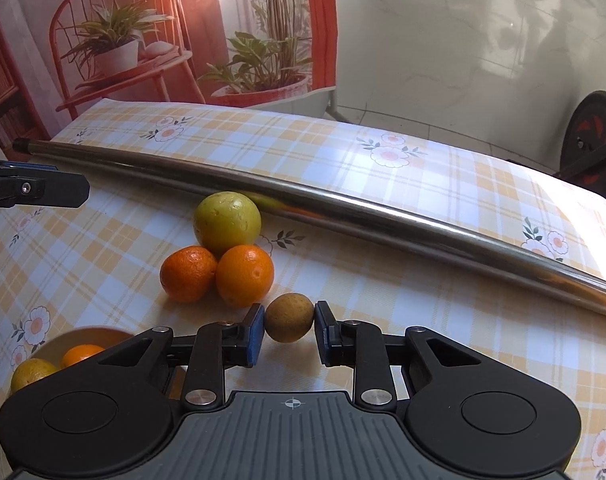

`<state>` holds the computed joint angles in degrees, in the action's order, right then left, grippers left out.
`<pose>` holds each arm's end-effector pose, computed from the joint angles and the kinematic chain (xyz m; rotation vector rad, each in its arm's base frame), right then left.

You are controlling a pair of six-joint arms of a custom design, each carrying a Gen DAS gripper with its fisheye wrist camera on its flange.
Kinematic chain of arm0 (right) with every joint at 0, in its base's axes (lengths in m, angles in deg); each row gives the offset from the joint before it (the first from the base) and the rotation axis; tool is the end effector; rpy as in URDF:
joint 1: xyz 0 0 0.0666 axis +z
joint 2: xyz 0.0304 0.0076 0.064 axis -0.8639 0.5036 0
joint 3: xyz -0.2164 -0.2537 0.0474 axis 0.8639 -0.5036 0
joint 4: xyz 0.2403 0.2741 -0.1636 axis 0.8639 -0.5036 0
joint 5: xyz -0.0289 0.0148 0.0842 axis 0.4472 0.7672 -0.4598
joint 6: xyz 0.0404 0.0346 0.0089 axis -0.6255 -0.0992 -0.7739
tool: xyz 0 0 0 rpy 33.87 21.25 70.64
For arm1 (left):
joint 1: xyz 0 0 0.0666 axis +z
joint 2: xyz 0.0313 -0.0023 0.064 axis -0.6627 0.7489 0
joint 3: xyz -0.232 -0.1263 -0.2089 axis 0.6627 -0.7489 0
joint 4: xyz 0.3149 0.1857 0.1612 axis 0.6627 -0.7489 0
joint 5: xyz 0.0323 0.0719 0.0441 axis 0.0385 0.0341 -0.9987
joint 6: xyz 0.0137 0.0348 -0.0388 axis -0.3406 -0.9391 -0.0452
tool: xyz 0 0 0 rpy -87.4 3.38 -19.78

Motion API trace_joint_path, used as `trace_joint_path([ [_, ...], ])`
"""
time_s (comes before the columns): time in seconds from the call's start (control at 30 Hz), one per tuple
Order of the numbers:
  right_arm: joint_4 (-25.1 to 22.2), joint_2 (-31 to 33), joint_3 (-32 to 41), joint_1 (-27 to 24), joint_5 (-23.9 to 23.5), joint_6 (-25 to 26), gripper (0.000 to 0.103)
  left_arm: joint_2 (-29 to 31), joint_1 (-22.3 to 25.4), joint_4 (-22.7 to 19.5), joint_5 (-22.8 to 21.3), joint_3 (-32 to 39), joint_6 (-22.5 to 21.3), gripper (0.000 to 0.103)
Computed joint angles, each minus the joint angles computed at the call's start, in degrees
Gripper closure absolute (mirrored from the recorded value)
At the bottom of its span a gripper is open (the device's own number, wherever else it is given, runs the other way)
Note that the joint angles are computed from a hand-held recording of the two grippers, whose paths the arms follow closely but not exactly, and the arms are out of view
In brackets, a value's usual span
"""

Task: Organize fruits
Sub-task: 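Grasp the small brown kiwi with the right gripper, then grasp an orange tangerine with the left gripper while the right gripper holds the kiwi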

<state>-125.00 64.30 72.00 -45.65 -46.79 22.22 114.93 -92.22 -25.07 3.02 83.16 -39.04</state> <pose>0.3476 0.0979 0.2445 -0.6551 2.4219 0.4083 0.2606 -0.2951 0.3144 -0.0815 2.3983 -0.2245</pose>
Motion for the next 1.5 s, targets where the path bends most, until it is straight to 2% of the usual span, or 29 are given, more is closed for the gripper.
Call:
trace_joint_path([
  [0.2, 1.3, -7.2, -4.7, -3.3, -1.7, -6.9, 0.079, 1.0, 0.5, 1.9, 2.5, 0.3, -0.2, 0.018],
  [0.3, 1.2, -10.4, -6.8, -5.3, -2.6, -9.6, 0.079, 1.2, 0.0, 1.7, 1.6, 0.6, -0.4, 0.018],
  [0.5, 0.4, -14.1, -9.0, -7.8, -3.2, -10.4, 0.079, 1.9, -0.4, 1.0, 0.4, 1.5, -0.1, 0.018],
  [0.63, 0.7, -15.2, -9.4, -7.9, -3.2, -11.4, 0.078, 1.8, 0.0, 1.2, 1.5, 1.2, -0.1, 0.018],
  [0.77, 0.9, -15.5, -9.4, -7.7, -3.3, -11.7, 0.078, 0.5, 0.1, 3.6, 3.7, -1.0, -1.6, 0.019],
  [0.9, 0.9, -15.7, -9.5, -7.6, -4.2, -11.9, 0.079, 1.9, -0.8, 4.2, 5.1, -1.1, -4.8, 0.031],
  [1.1, 0.9, -15.7, -9.5, -7.3, -4.1, -12.6, 0.079, 6.0, -1.0, 6.7, 7.1, 0.6, -8.4, 0.038],
  [1.2, 0.8, -15.9, -9.7, -7.6, -4.1, -12.6, 0.078, 8.3, -0.9, 6.9, 7.6, 1.9, -9.9, 0.047],
  [1.43, 0.3, -16.0, -9.9, -7.9, -4.2, -12.8, 0.078, 11.6, -0.4, 6.2, 8.0, 3.6, -11.2, 0.064],
  [1.5, 0.2, -16.1, -10.1, -8.0, -4.4, -12.8, 0.078, 11.4, -0.3, 6.5, 8.2, 3.3, -11.4, 0.065],
])
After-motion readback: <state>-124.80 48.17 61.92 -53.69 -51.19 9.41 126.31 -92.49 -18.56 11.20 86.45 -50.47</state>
